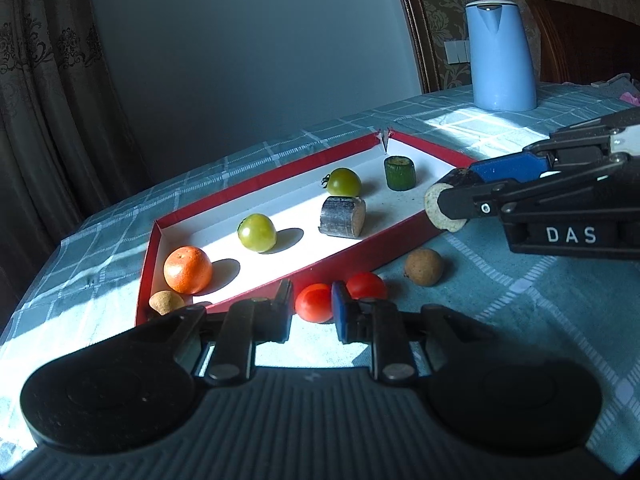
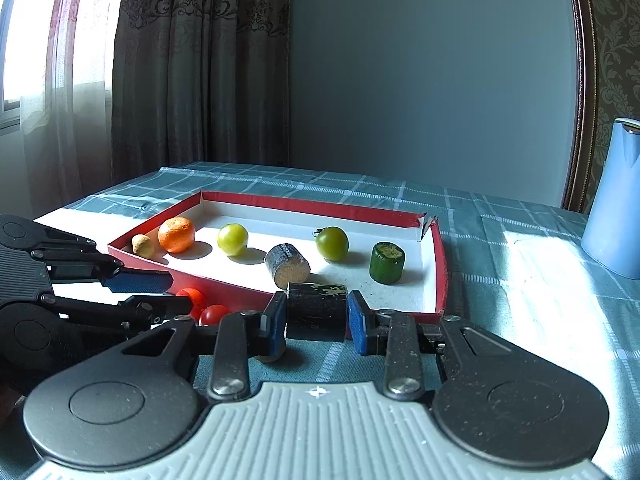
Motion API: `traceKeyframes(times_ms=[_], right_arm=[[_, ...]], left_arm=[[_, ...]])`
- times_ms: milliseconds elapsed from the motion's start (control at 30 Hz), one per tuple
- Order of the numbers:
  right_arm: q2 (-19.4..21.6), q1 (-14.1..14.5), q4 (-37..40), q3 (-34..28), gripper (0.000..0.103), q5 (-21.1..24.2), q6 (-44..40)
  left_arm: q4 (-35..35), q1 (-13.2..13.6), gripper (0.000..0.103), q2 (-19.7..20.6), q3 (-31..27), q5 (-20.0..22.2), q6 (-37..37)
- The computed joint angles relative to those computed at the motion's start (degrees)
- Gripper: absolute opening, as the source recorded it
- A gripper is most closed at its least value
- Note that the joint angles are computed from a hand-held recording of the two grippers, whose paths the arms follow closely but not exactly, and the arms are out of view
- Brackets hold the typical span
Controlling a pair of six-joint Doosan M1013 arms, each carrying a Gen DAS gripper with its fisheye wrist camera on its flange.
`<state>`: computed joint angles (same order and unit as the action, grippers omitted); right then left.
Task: Organize fruits
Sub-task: 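Grasp a red cherry tomato with the left gripper while the right gripper lifts the sugarcane chunk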
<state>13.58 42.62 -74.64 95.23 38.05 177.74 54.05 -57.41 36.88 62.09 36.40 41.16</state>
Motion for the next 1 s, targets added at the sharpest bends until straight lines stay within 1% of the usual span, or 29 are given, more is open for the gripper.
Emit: traceKeyframes(times_ms=[133, 200, 333, 400, 433, 500, 533, 567, 600, 633, 767, 800, 867, 900, 933, 1000], right_arm=[[-0.05, 0.09, -1.97, 0.17, 0.032, 1.37, 2.66], [0.01, 0.09, -1.96, 0.14, 0.032, 1.59, 2.52], [0.12, 0.24, -3.27, 0.17, 0.032, 2.54, 3.63], [0.21, 0.20, -2.76, 0.04, 0.032, 2.74, 3.13], [0.23, 0.16, -2.49, 0.01, 0.032, 2.77, 3.00], [0.19, 0.15, -2.40, 0.02, 0.032, 2.76, 3.04], [0.19, 0.15, -2.40, 0.02, 0.032, 2.76, 3.04], [0.20, 0.15, -2.14, -0.02, 0.032, 2.71, 2.71], [0.17, 0.19, -1.90, -0.02, 0.032, 2.70, 2.42], [0.26, 0.20, -1.82, -0.13, 0.032, 2.74, 2.16], [0.21, 0.26, -1.97, -0.06, 0.032, 2.68, 2.00], [0.22, 0.26, -1.79, -0.10, 0.032, 2.76, 1.82], [0.18, 0.26, -1.70, -0.07, 0.032, 2.64, 1.73], [0.19, 0.26, -1.55, -0.09, 0.032, 2.60, 1.54], [0.23, 0.27, -1.47, -0.14, 0.032, 2.60, 1.33], [0.27, 0.25, -1.41, -0.17, 0.032, 2.54, 1.06]], left_arm=[[2.05, 0.11, 0.019, -0.67, 0.70, -0.86, -4.57], [1.43, 0.35, 0.019, -0.80, 0.58, -1.25, -5.53], [2.23, 0.55, 0.018, -0.81, 0.31, -0.70, -7.90], [-0.52, 0.84, 0.018, -0.91, 0.11, -0.73, -6.13], [-3.72, 1.11, 0.019, -1.08, 0.13, -1.26, -3.40], [-3.15, 0.91, 0.020, -1.33, 0.77, -1.04, -4.12], [-2.82, 0.67, 0.026, -1.23, 0.72, 0.02, -4.10], [-3.54, 0.62, 0.029, -1.25, 0.79, 0.02, -3.11], [-7.06, 0.82, 0.030, -1.31, 0.79, -0.86, 0.45], [-8.99, 0.86, 0.031, -1.20, 0.61, -1.02, 2.43], [-9.52, 0.21, 0.031, 0.23, -1.30, 1.61, 5.85], [-10.51, 0.18, 0.031, 0.67, -2.03, 2.63, 7.27], [-9.82, -0.04, 0.029, 1.46, -3.16, 5.05, 7.49], [-9.79, 0.03, 0.028, 1.48, -3.17, 5.07, 7.22], [-9.08, 0.07, 0.022, 1.43, -3.04, 4.97, 6.23], [-9.97, 0.34, 0.022, 1.31, -2.94, 4.35, 6.26]])
